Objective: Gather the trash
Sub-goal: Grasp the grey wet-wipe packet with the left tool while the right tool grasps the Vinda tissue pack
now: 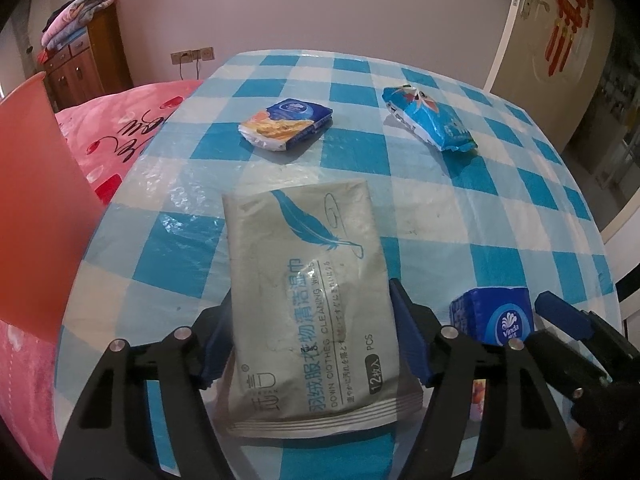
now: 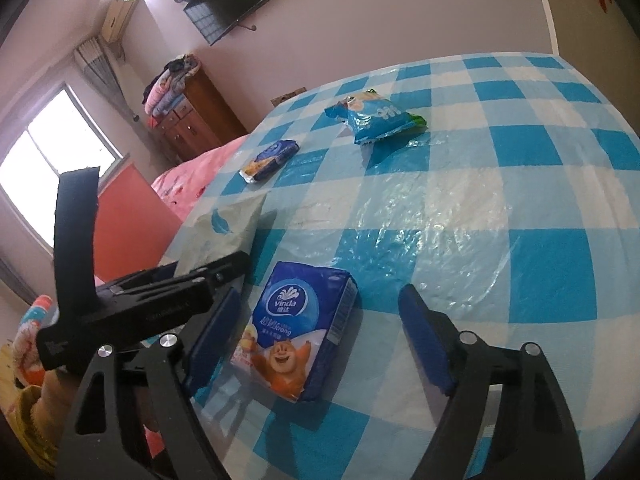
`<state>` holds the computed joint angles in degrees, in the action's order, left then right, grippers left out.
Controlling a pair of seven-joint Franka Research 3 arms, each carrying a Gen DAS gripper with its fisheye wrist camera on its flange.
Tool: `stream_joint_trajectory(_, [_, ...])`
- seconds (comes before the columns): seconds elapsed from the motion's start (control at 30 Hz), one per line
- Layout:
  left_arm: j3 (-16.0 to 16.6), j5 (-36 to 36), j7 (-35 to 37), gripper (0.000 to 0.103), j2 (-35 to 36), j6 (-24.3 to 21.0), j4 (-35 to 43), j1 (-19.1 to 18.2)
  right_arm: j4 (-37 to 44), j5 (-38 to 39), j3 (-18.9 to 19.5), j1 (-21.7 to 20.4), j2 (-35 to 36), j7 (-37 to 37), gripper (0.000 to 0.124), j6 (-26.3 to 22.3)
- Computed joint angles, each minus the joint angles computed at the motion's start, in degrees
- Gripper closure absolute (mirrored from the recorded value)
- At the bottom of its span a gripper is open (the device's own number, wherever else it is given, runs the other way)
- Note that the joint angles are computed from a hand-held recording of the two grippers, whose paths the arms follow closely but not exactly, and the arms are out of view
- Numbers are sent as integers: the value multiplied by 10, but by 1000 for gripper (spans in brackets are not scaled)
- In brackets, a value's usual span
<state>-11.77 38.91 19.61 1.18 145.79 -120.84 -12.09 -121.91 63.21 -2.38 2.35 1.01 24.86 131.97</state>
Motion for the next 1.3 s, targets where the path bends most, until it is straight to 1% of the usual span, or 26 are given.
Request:
stream_joint_trajectory(0.1, [1,0,-6,34,-7,6,-8,2,-6,-3,2,3,-5,-5,44,9])
stream_joint_trajectory(0.2, [1,3,-13,34,-16,11,-17,5,-12,-12,4,8,-9,-6,52,17])
stream_joint_trajectory(0.23, [1,4,-15,34,-18,12,-19,6,-14,-14,5,10,-11,-7,52,20])
stream_joint_trajectory(0.53, [-1,11,-25,34,-35,27,-38,16,-24,-41,11,27,-16,-8,53,47])
stream_joint_trajectory(1.0, [-3,11,-21,34,-57,43,-59,28,-52,-83,21,57,-29,-12,53,139])
stream_joint_trajectory(1.3, [-6,16,-9,34,-74,44,-76,37,-58,-92,21,65,-31,-7,58,161])
